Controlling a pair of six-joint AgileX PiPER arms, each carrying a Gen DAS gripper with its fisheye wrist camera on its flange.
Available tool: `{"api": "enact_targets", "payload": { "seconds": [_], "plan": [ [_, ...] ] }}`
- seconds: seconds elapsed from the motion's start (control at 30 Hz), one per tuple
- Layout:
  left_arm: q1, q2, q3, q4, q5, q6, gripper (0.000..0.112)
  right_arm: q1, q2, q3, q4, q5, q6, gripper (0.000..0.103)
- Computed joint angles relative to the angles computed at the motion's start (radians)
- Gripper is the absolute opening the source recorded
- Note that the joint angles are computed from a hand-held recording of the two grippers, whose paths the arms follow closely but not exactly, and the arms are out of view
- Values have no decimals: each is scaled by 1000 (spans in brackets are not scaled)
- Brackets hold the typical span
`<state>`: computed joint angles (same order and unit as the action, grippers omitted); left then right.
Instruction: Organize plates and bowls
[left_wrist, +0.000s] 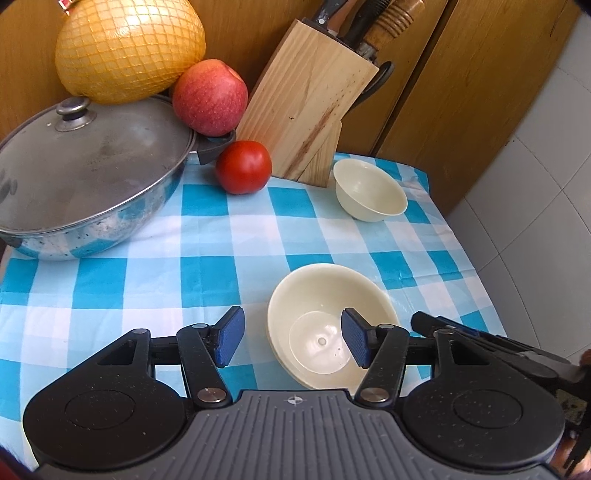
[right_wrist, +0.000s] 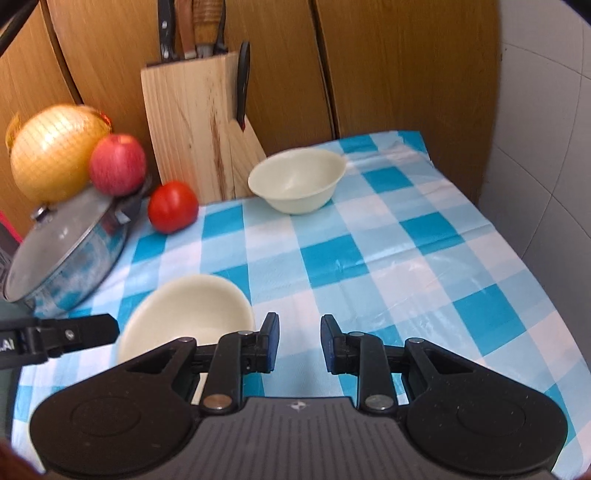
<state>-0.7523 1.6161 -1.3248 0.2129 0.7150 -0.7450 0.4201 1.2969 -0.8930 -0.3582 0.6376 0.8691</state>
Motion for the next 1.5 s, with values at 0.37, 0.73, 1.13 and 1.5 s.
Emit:
{"api": "enact_targets", "payload": {
  "seconds": [0.37,0.73,1.13,1.5],
  "plan": [
    [-11,25,-42,-13,5,-9,67,-75,25,-47,99,6,-82,23],
    [-37,168,-220,32,61,-40,66,-149,98,-138,167,-14,-153,25],
    [-23,346,-453,42,145,0,65,-235,201,-221,192,-37,-197,27],
    [-10,552,-771,24,297,81,64,-322,297,-285,258,-74,-284,27]
  ]
}}
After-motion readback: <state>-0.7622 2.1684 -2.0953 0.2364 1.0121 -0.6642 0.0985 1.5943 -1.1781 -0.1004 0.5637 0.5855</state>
